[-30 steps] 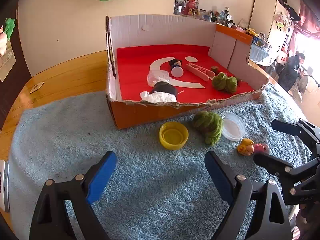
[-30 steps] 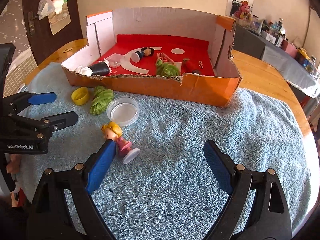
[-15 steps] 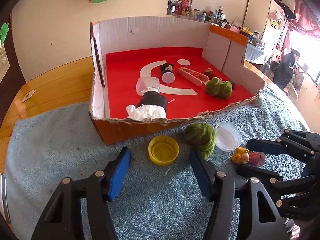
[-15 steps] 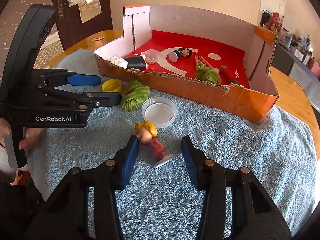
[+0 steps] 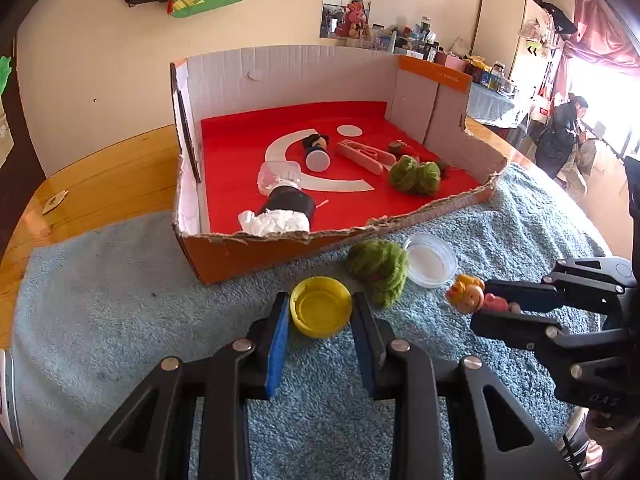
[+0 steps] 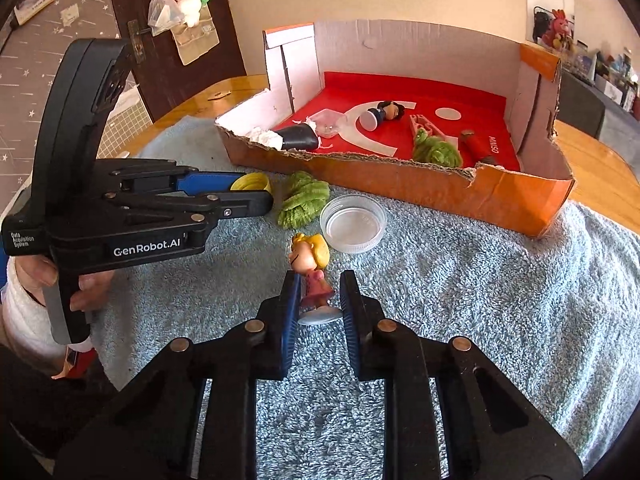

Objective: Organize objects
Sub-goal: 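Grasp the yellow lid with the left tool while the right tool grasps the yellow-haired doll, then carry the yellow lid and doll into the red-lined box with both tools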

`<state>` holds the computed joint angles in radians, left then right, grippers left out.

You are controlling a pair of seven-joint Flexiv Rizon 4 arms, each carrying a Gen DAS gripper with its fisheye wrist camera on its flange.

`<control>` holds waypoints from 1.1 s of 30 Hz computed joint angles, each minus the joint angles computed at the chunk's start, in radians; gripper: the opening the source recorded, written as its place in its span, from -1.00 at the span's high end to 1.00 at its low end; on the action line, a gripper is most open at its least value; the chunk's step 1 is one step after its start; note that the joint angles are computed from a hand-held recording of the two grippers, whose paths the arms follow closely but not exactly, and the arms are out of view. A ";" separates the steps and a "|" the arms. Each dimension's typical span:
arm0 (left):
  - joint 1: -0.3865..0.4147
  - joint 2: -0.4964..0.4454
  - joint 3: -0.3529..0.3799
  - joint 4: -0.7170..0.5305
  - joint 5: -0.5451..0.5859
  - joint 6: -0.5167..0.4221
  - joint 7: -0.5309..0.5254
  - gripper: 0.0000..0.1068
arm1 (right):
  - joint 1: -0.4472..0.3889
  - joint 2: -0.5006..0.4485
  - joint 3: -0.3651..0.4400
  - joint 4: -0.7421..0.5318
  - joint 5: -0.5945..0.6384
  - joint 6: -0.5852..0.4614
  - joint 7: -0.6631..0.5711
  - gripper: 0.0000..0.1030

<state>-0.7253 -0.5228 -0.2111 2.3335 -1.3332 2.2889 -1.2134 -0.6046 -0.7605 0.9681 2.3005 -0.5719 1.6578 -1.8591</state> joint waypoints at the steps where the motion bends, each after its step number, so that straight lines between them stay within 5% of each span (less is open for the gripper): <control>1: -0.004 0.004 -0.002 0.006 0.007 0.006 -0.011 0.41 | -0.014 -0.001 0.011 0.004 0.002 0.010 0.001 0.62; 13: -0.056 0.043 -0.025 0.026 0.007 0.079 -0.032 0.41 | -0.162 -0.030 0.133 0.036 -0.057 0.000 0.031 0.62; 25: -0.051 0.060 -0.023 0.031 0.028 0.071 -0.046 0.41 | -0.182 -0.057 0.153 0.025 -0.064 -0.030 0.054 0.62; 33: 0.001 0.101 0.000 -0.018 0.047 -0.002 0.073 0.41 | -0.164 -0.089 0.241 -0.112 0.023 -0.186 0.066 0.62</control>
<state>-0.7245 -0.4222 -0.2112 2.3158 -1.2866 2.2868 -1.1407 -0.7689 -0.8494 1.2091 2.1882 -0.5491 1.4716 -1.7930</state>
